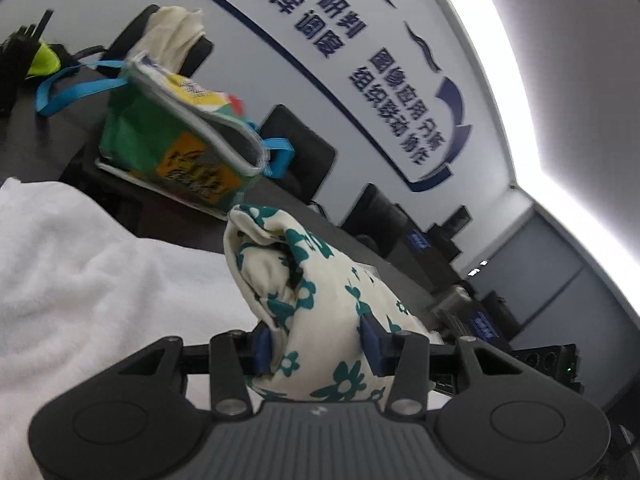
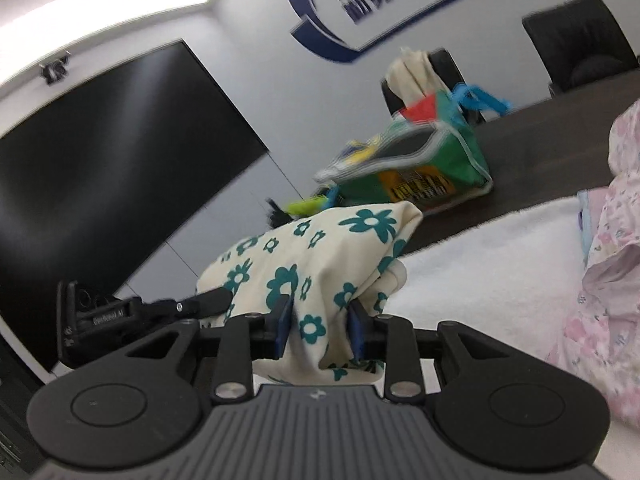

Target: Fold clothes

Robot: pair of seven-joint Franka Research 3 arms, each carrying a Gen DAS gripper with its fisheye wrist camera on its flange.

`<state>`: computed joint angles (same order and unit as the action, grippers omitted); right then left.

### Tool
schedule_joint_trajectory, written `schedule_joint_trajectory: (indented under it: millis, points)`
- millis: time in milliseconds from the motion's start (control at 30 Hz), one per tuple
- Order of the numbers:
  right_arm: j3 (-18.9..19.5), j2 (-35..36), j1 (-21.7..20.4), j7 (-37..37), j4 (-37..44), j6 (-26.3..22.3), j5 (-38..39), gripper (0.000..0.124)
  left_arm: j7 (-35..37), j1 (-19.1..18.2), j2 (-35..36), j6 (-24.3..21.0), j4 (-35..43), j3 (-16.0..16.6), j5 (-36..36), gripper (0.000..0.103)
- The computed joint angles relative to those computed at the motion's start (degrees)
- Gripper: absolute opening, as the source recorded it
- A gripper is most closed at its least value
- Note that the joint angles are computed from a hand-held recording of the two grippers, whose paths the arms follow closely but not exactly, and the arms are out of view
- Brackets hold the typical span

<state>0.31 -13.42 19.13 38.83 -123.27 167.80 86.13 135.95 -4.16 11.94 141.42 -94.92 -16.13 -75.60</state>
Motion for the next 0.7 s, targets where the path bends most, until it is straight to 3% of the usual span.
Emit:
schedule_joint_trajectory:
  millis: [100, 200, 267, 300, 333, 400, 467, 533, 600, 633, 667, 700]
  points:
    - [-0.9, 6.3, -1.1, -3.2, 3.8, -2.2, 3.8, 0.029, -0.1, -0.7, 4.6, 3.6, 2.5, -0.5, 1.2, 0.043]
    - [-0.1, 11.1, -2.9, -1.9, 5.6, -3.4, 4.3, 0.029, -1.9, -1.5, 8.0, 8.1, 2.9, -1.4, 6.3, 0.043]
    - [1.2, 14.3, -3.6, 5.6, 6.0, -1.5, -4.3, 0.029, -5.5, -2.3, 10.1, 10.4, 2.2, -1.5, 10.0, 0.048]
    - [1.8, 15.6, -3.7, 8.3, 5.7, -0.1, -7.9, 0.033, -2.1, -0.6, 10.7, 11.6, 1.7, -3.8, 6.5, 0.052]
    - [2.5, 16.3, -3.9, 7.2, 5.7, 1.1, -7.4, 0.034, 0.7, 0.8, 11.2, 12.3, 1.5, -5.6, 3.7, 0.052]
    - [3.5, 15.9, -4.1, 3.0, 5.4, 3.3, -3.6, 0.044, -1.7, 0.8, 10.5, 12.7, 1.4, -5.3, 6.1, 0.052]
    - [4.3, 15.6, -3.4, 6.1, 4.9, 8.1, -8.7, 0.053, -4.0, 0.8, 9.1, 14.2, 0.8, -5.2, 8.4, 0.050]
    - [4.8, 14.2, -2.4, 13.4, 2.7, 14.1, -19.5, 0.055, -2.9, 0.5, 7.2, 18.0, -0.4, -5.5, 10.0, 0.050]
    - [6.1, 13.5, -1.7, 14.8, 1.7, 22.3, -23.8, 0.055, 8.7, 1.1, 4.5, 26.1, -2.0, -8.6, 1.8, 0.050]
    - [6.4, 13.4, -1.4, 18.9, 0.5, 26.8, -29.8, 0.055, 13.7, 1.5, 3.5, 29.5, -1.9, -10.0, -1.6, 0.050]
    - [6.7, 13.8, -1.0, 19.1, 0.5, 30.0, -31.9, 0.054, 14.7, 0.3, 3.0, 30.7, -1.5, -9.5, -2.3, 0.049]
    - [6.6, 14.5, -0.2, 17.4, 1.7, 30.9, -31.5, 0.050, 11.7, -2.7, 3.0, 31.7, -1.3, -7.0, 0.7, 0.047]
